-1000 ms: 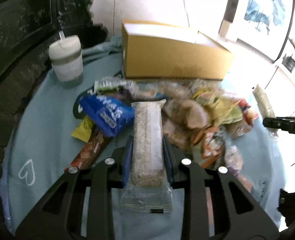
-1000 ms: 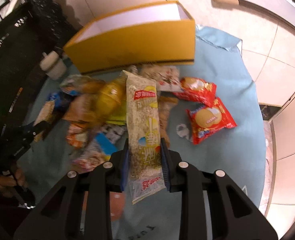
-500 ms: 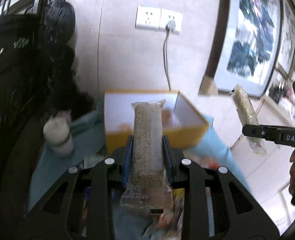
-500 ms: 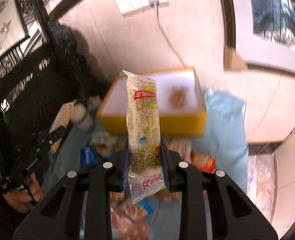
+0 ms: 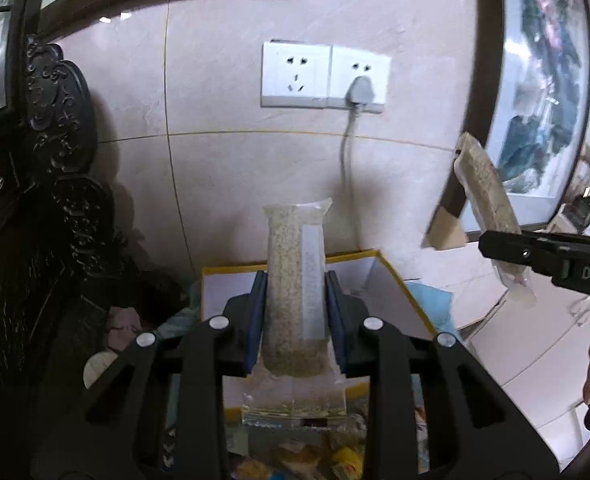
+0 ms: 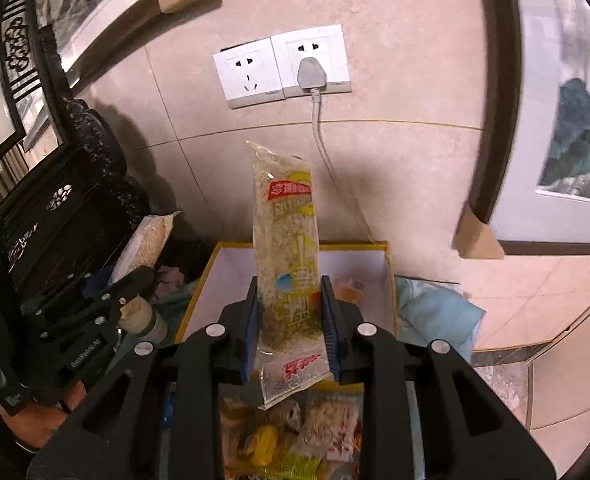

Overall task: Organize snacks
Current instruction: 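Lower both bars into the yellow box and open both tools, then grasp the cartoon-printed candy bag with the right tool while the left tool grasps the blue bag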

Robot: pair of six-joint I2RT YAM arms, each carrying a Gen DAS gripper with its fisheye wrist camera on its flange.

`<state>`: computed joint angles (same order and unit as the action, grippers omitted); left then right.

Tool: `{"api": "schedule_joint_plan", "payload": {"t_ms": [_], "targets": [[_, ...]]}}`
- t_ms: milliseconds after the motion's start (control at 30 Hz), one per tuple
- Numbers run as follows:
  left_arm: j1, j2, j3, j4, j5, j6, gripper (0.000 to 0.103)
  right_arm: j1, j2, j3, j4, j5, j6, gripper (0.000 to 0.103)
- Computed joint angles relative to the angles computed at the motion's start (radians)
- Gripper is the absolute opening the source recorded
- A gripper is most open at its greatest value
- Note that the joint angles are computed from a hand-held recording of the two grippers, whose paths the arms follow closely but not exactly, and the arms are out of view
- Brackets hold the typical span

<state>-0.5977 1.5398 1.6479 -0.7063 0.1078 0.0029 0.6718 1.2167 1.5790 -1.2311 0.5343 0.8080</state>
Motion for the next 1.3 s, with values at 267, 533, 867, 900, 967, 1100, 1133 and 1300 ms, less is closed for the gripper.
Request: {"api": "schedule_joint_plan", "payload": {"t_ms": [267, 533, 867, 900, 967, 1100, 1133, 1300], "targets": [[0.047, 0.004, -0.072, 0.03, -0.076, 0.029, 0.096, -0.054, 0.03, -0.093, -0.019, -0.008, 0.042, 0.057], [0.14, -0.279, -0.521, 0.119, 0.014, -0.003, 0.096, 0.304, -0.054, -0.379, -0.006, -0.015, 0.392, 0.058], [0.367, -0.487, -1.054, 0.192, 0.014, 0.171, 0.096, 0.808, 0.252, -0.635, 0.332, -0.159, 0.762, 0.059], [0.387, -0.487, -1.067, 0.202, 0.015, 0.18, 0.096, 0.818, 0.278, -0.632, 0.349, -0.164, 0.758, 0.059], [0.421, -0.486, -1.081, 0.223, 0.023, 0.195, 0.096, 0.819, 0.334, -0.61, 0.362, -0.171, 0.727, 0.059], [0.394, -0.457, -1.069, 0.272, 0.012, 0.186, 0.096, 0.793, 0.375, -0.601, 0.39, -0.178, 0.679, 0.062], [0.371, -0.438, -1.064, 0.293, 0.003, 0.183, 0.096, 0.782, 0.385, -0.61, 0.404, -0.19, 0.667, 0.062], [0.233, -0.301, -1.041, 0.403, -0.092, 0.199, 0.095, 0.743, 0.39, -0.664, 0.477, -0.198, 0.645, 0.064]]}}
